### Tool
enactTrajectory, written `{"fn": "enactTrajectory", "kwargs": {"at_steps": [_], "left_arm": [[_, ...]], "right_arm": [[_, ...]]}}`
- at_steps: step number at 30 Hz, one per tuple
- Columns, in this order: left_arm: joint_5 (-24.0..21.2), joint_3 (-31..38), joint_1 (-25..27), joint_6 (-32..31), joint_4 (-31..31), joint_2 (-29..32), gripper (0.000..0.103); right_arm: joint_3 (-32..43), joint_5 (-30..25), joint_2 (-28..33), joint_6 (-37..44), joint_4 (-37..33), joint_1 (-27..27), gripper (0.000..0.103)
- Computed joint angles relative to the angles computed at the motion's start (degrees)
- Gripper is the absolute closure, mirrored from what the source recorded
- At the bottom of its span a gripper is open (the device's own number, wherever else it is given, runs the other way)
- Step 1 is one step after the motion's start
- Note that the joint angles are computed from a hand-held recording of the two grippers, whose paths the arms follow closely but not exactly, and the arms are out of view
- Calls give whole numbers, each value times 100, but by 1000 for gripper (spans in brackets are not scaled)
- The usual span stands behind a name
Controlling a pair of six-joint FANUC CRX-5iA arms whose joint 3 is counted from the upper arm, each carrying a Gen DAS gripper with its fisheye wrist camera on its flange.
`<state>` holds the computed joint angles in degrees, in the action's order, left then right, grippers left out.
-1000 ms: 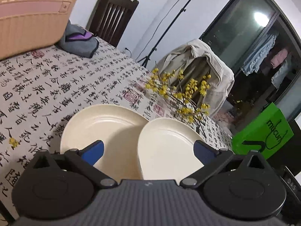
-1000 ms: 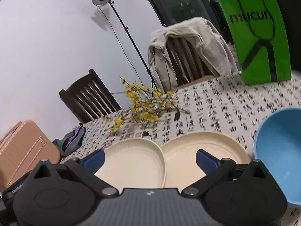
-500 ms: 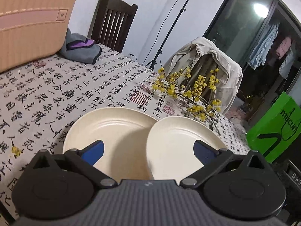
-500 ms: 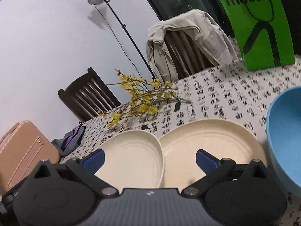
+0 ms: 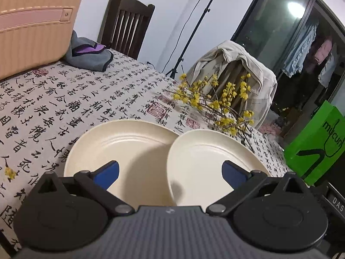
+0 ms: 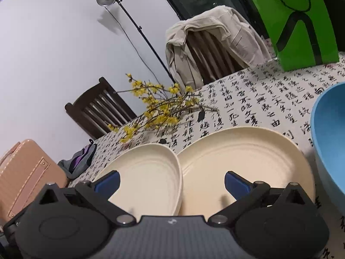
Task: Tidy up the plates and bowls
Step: 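Move both tools toward the cream plates, lowering around the stacked plate, then close the right gripper on the rim of the cream plate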
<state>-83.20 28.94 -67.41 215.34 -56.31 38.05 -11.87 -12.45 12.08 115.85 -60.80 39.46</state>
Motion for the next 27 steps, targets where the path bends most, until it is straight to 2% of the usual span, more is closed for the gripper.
{"fn": "enactTrajectory", "kwargs": {"at_steps": [6, 11, 16, 21, 27], "left_arm": [[169, -60, 52, -2, 88, -12, 0], [371, -171, 104, 32, 177, -72, 0], [403, -185, 121, 83, 215, -68, 0], [438, -190, 132, 123, 239, -62, 0], [388, -157, 171, 97, 297, -26, 0]], "right_arm": [[-109, 267, 33, -866, 899, 292, 1], [-234, 468, 68, -1608, 1644, 500, 10], [-159, 356, 107, -1328, 1395, 432, 25], [-78, 254, 130, -945, 1065, 366, 34], [-27, 127, 156, -787, 927, 316, 53]]}}
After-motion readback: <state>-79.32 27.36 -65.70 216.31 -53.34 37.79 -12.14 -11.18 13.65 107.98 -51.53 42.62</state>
